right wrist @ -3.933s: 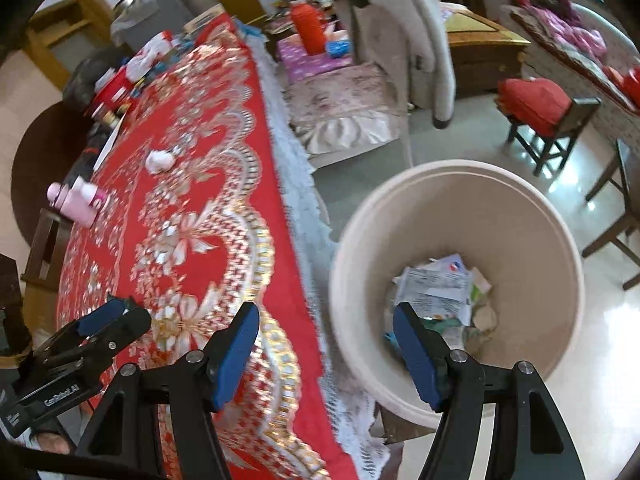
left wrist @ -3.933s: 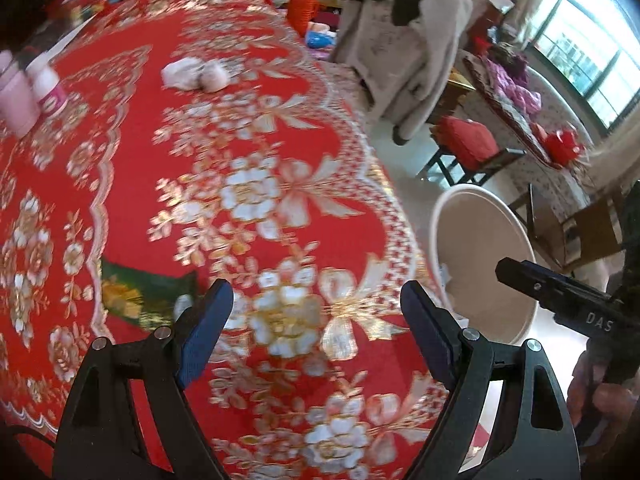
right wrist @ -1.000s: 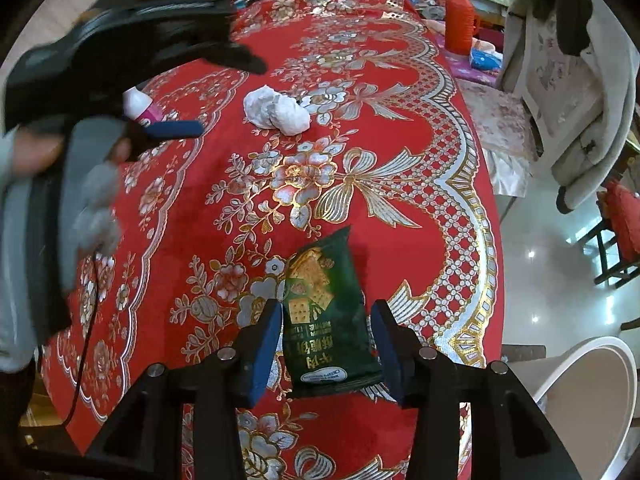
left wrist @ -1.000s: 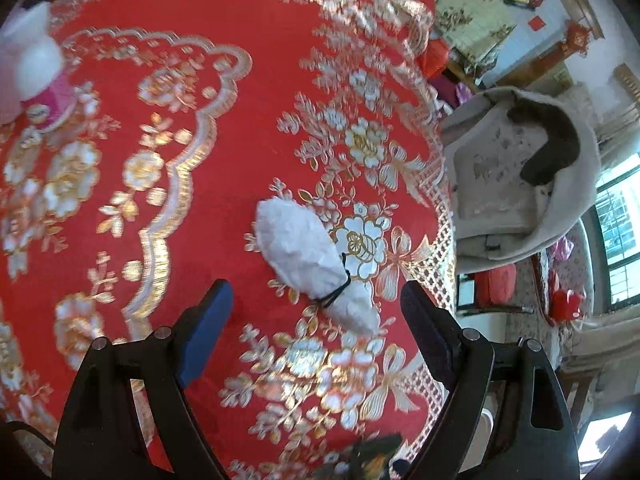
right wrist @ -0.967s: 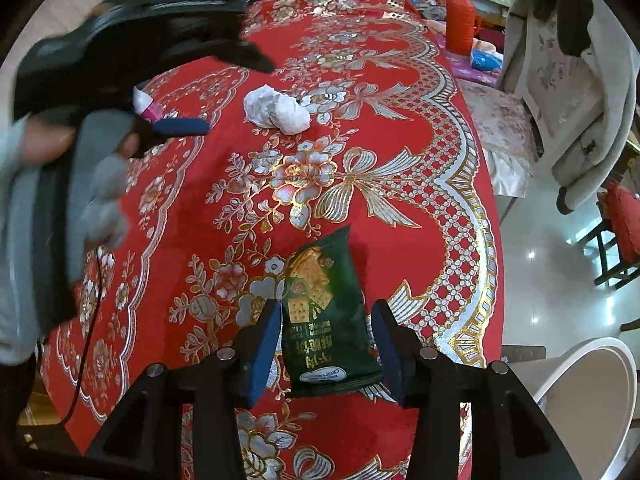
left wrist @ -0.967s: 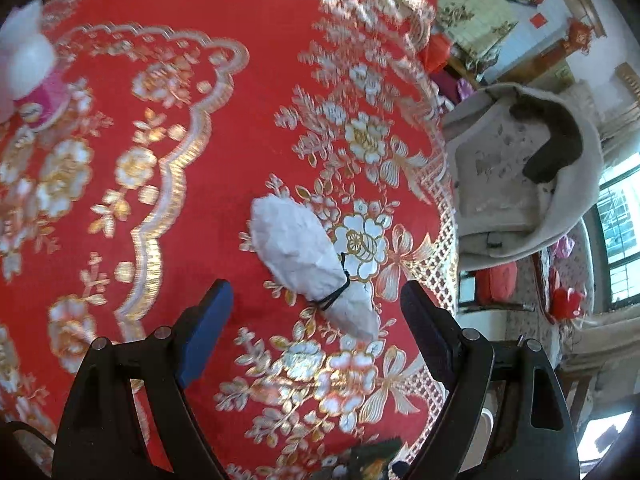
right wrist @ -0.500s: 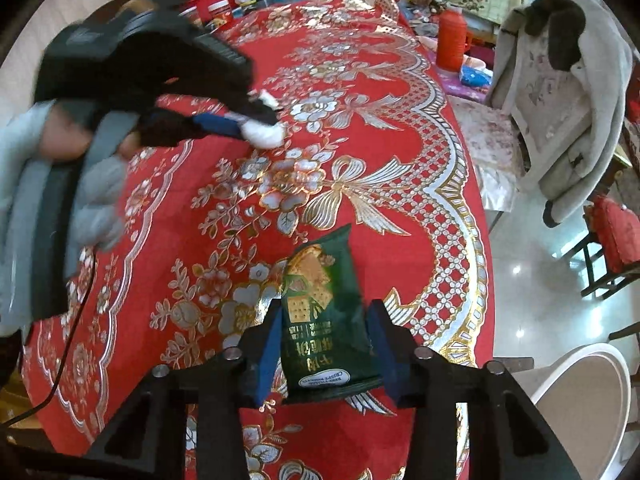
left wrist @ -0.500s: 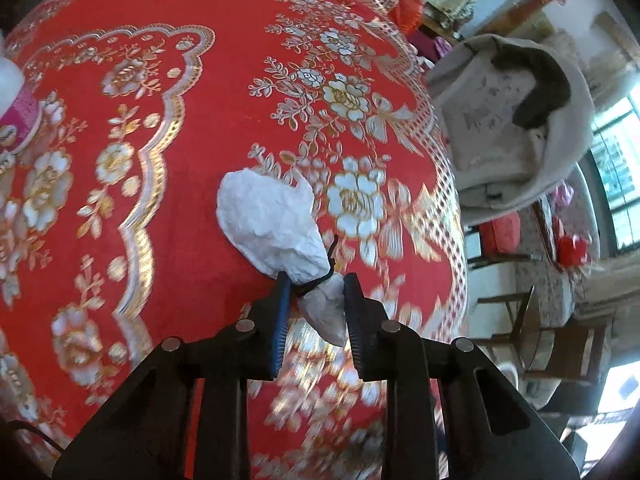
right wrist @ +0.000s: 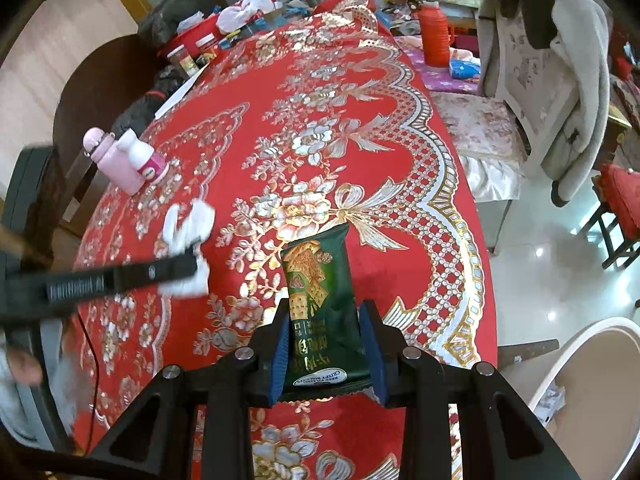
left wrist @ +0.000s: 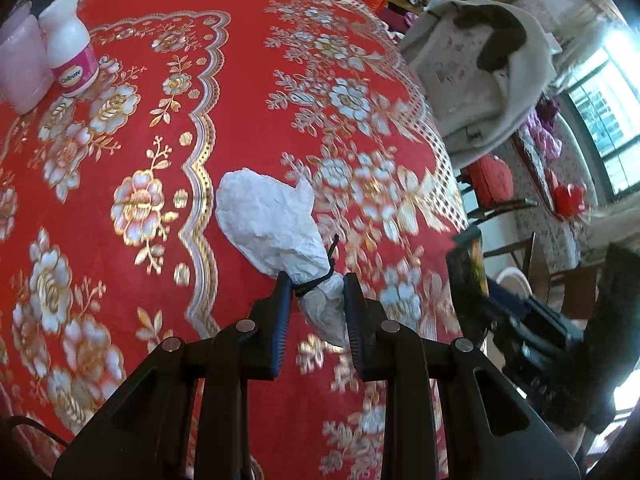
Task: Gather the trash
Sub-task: 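Carry the green bag and tissue bundle over the beige bucket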
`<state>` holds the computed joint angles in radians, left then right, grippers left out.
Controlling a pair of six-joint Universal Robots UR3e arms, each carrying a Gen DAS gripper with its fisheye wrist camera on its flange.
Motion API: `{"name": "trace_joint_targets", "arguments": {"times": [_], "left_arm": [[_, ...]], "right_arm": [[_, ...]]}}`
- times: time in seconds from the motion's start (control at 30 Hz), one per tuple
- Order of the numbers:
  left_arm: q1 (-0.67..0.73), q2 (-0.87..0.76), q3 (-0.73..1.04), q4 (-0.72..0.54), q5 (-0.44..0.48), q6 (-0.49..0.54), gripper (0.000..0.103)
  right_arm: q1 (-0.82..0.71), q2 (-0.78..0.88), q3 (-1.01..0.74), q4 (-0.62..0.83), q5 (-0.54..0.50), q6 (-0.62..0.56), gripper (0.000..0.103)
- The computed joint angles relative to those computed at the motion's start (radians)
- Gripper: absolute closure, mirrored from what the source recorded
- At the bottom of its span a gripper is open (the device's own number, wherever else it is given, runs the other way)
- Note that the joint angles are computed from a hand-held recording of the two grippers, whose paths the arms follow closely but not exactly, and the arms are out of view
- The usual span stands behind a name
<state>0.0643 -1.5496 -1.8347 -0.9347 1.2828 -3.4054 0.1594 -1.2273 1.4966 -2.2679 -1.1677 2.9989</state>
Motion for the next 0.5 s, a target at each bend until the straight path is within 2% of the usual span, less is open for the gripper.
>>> {"name": "trace_joint_targets", "arguments": {"times": [0.3, 0.5], "left_arm": [[-0.044, 0.090, -0.055, -0.003, 0.027, 0.083, 0.080], [-0.109, 0.106, -0.038, -0.008, 0.054, 0.118, 0.080]], "right_arm": [[0.038, -0.091, 0.126, -0.087, -0.044, 0.111, 0.071], [0.026, -0.219, 0.268, -0.137, -0.084, 0.194, 0.071]]}}
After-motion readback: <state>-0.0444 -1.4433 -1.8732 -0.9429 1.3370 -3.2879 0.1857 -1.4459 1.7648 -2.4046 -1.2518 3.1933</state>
